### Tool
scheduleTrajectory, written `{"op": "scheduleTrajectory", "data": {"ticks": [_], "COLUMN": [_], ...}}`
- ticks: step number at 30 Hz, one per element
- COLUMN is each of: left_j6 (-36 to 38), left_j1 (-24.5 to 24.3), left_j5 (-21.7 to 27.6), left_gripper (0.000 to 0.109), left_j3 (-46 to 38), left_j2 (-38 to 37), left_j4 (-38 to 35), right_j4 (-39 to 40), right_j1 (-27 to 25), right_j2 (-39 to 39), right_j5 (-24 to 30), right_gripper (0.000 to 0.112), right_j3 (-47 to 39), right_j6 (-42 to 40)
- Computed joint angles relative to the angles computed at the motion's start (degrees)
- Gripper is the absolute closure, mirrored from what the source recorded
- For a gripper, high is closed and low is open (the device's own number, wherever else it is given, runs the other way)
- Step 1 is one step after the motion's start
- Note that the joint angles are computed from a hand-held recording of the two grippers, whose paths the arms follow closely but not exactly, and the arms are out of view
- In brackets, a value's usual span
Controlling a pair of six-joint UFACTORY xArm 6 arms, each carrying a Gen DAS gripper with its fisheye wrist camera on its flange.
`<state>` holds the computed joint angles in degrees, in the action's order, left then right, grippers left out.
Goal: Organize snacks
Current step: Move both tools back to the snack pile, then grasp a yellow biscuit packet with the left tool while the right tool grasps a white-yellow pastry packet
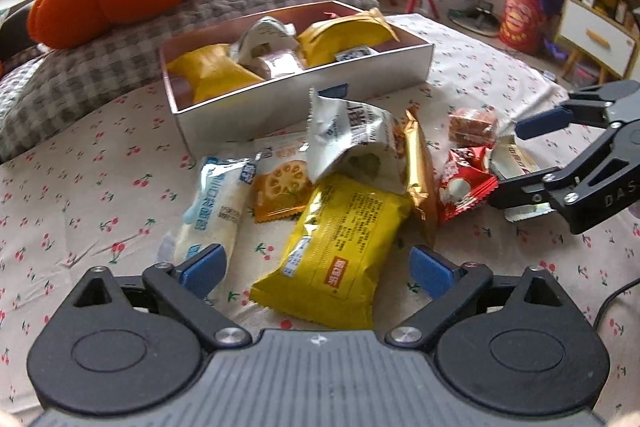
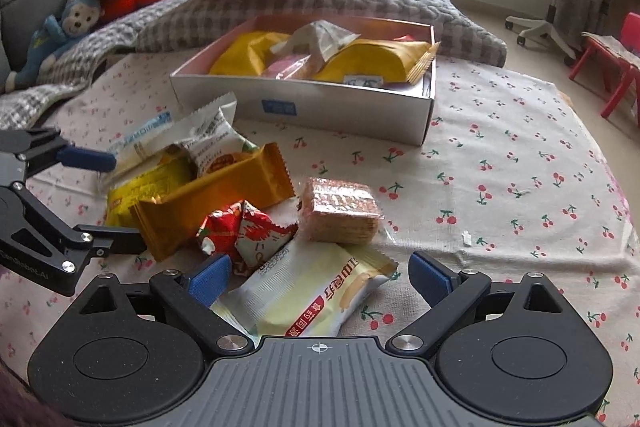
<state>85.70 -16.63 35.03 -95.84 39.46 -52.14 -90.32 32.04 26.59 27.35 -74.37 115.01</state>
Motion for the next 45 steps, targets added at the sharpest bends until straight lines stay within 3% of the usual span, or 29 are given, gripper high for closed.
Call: {"op": "scheduleTrajectory", "data": {"ticks": [2,10,18,24,30,33,40,45], "left_j6": [-2.72,-5.35,-7.04,-6.82,-5.83,-5.72,-5.29,-6.14], "left_j1": [0.23,1.09,0.51,-0.74,-1.41,-1.67,-1.97,-1.75], "left_j5": [2.13,4.03,3.09,-0.26,-1.81,-2.59,-3.24,-3.72], "left_gripper": [0.026,0.035,0.037,0.029,0.033,0.035,0.057,0.061], "left_j3": [-0.76,1.35,7.01,7.98,7.89,7.72,8.75,9.76], "left_j2": [0.28,-1.49,-5.48,-5.43,-5.09,-4.82,-5.65,-6.37], "left_j4": [2.92,3.69,4.94,2.70,0.53,-0.42,-2.09,-2.11], "right_j4": [0.47,-0.62,-4.15,-6.68,-13.99,-12.73,-10.77,-12.56], "right_j1": [0.02,-0.05,-1.29,-2.43,-2.58,-2.91,-2.96,-2.70], "right_j2": [0.09,-1.99,-5.00,-4.91,-4.54,-4.39,-4.07,-4.24], "right_j5": [0.43,1.54,1.19,-0.76,-0.62,-1.28,-1.58,-1.43], "right_gripper": [0.016,0.016,0.010,0.009,0.009,0.009,0.009,0.013], "right_j3": [0.17,3.79,8.68,8.72,8.81,8.32,7.71,7.94], "right_j6": [-0.92,-1.80,2.16,4.26,9.45,7.88,5.89,7.00]}}
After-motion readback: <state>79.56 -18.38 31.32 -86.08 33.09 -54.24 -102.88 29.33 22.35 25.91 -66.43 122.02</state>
